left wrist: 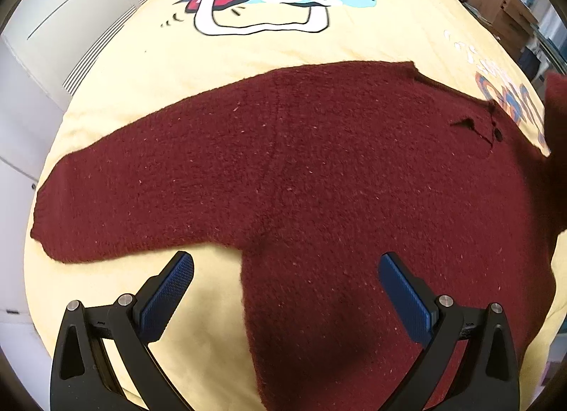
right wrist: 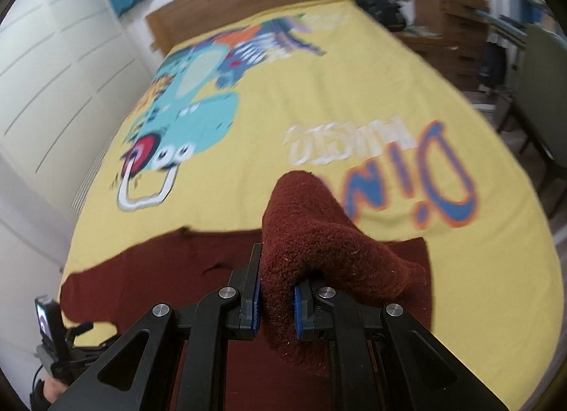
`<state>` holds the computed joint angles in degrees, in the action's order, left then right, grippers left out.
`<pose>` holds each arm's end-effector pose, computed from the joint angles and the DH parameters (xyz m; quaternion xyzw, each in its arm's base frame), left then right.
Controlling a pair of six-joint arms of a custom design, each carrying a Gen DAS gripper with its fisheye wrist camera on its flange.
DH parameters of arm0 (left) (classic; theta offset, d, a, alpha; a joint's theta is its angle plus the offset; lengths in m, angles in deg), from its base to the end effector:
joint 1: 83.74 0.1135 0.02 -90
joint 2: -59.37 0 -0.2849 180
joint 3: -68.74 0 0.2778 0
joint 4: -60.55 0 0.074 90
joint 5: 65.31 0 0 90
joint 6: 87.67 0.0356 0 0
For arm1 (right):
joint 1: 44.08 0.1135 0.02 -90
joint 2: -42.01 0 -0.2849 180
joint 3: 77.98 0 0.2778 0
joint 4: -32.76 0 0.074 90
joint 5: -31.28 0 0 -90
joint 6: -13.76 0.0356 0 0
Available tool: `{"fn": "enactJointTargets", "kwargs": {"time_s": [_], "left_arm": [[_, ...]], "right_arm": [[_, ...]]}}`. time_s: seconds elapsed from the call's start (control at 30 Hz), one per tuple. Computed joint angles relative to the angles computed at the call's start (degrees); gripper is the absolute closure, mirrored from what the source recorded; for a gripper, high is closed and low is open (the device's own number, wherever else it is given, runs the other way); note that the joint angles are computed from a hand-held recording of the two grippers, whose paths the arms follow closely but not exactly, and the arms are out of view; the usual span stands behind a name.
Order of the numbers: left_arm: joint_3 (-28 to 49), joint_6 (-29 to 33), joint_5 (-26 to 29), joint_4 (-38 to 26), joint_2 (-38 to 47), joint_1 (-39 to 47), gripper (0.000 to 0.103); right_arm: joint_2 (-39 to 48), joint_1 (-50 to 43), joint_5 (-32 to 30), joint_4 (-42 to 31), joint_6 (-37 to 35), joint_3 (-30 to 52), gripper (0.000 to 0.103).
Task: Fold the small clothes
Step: 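Lay the held sleeve across the sweater body and open the right tool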
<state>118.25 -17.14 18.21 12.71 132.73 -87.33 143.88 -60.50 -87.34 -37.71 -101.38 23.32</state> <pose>0.2267 -0.0102 0.1703 -0.1451 0.9750 0.0229 0.1668 0.3795 -0.0941 0.2900 -0.1132 0.9499 0.1713 0.2357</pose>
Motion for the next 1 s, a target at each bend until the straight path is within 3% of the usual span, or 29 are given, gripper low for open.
{"fn": "enactJointTargets", "kwargs": {"time_s": [0.2, 0.43, 0.67, 0.83, 0.87, 0.97, 1.0], "left_arm": [[0.0, 1.3, 1.5, 0.4, 0.5, 2.6, 0.001], [-0.5, 2.0, 1.7, 0.4, 1.2, 3.4, 0.001], [-1.5, 2.3, -0.2, 0.9, 1.0, 1.1, 0.001], [-1.4, 1.4, -0.2, 0.8, 1.7, 0.2, 0.001], [-1.3, 1.4, -0.4, 0.7, 1.6, -0.1, 0.001], [-1.4, 1.5, -1.7, 0.6, 0.9, -1.4, 0.001], [-1.4, 1.6, -2.5, 0.6, 0.6, -2.0, 0.001]], "right_arm": [[-3.9, 8.7, 6.2, 6.4, -0.1, -15.2, 0.09], [-4.3, 12.1, 10.2, 14.1, -0.6, -30.6, 0.089], [-1.0, 12.1, 12.1, 17.9, -0.4, -34.2, 0.087], [-1.9, 12.5, 13.0, 16.7, -0.8, -33.3, 0.083], [-2.5, 12.3, 13.2, 16.4, -0.9, -33.1, 0.078], [-4.9, 10.5, 13.5, 15.5, -2.6, -32.4, 0.033], [-5.7, 9.2, 13.1, 15.1, -3.7, -32.2, 0.029]]}}
